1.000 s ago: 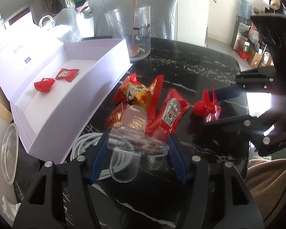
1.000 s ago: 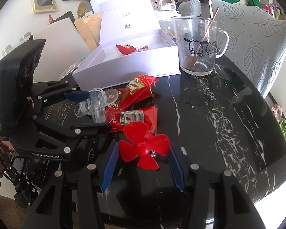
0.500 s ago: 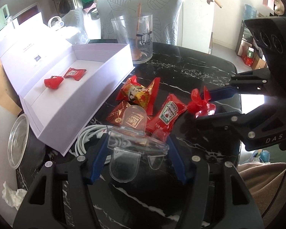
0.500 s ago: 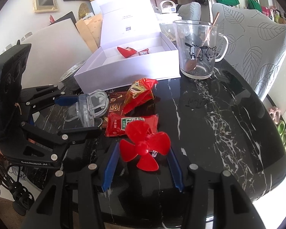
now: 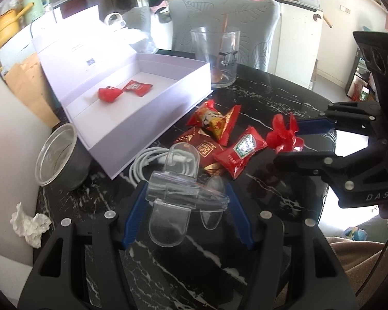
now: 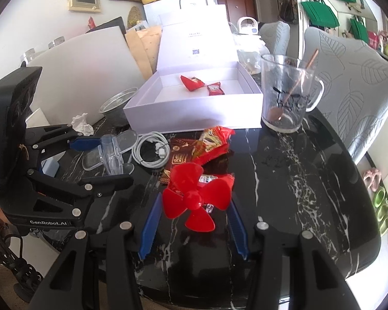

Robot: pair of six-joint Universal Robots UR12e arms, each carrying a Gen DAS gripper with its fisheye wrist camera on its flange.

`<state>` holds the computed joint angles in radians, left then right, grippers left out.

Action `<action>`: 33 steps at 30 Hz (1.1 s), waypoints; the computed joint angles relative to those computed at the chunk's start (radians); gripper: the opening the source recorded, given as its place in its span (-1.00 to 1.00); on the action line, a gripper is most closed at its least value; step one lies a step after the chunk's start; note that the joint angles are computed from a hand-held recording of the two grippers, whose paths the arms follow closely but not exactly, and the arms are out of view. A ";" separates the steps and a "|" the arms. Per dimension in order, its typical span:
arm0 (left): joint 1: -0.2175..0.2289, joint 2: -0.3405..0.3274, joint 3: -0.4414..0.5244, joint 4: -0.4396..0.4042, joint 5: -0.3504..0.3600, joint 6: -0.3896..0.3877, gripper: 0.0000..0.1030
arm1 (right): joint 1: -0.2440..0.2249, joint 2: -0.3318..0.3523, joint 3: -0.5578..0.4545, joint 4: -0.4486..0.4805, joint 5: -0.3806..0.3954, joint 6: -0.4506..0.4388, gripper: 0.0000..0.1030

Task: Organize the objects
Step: 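Carry the clear plastic piece with the left gripper while the right carries the red fan toward the box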

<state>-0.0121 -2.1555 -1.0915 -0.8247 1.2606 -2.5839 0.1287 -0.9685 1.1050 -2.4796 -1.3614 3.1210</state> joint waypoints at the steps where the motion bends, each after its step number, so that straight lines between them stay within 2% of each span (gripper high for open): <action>1: 0.000 0.004 -0.005 0.008 0.008 -0.010 0.16 | 0.001 -0.001 -0.001 -0.003 -0.001 -0.006 -0.01; 7: 0.004 0.020 -0.012 0.031 0.065 -0.101 0.16 | 0.008 -0.001 -0.014 -0.008 0.004 -0.024 -0.01; 13: 0.015 0.033 -0.014 0.058 0.073 -0.147 0.16 | 0.012 -0.008 -0.018 -0.031 0.012 -0.038 -0.01; 20: 0.023 0.035 0.016 0.049 0.063 -0.207 0.16 | 0.015 -0.003 -0.055 -0.039 0.000 -0.059 -0.01; 33: 0.022 -0.003 0.132 0.017 0.068 -0.238 0.16 | 0.011 0.039 -0.181 -0.022 0.007 -0.102 -0.01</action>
<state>0.0101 -2.1584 -0.9598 -0.8080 1.3290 -2.8219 0.1393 -0.9297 0.9238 -2.5019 -1.3540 3.0186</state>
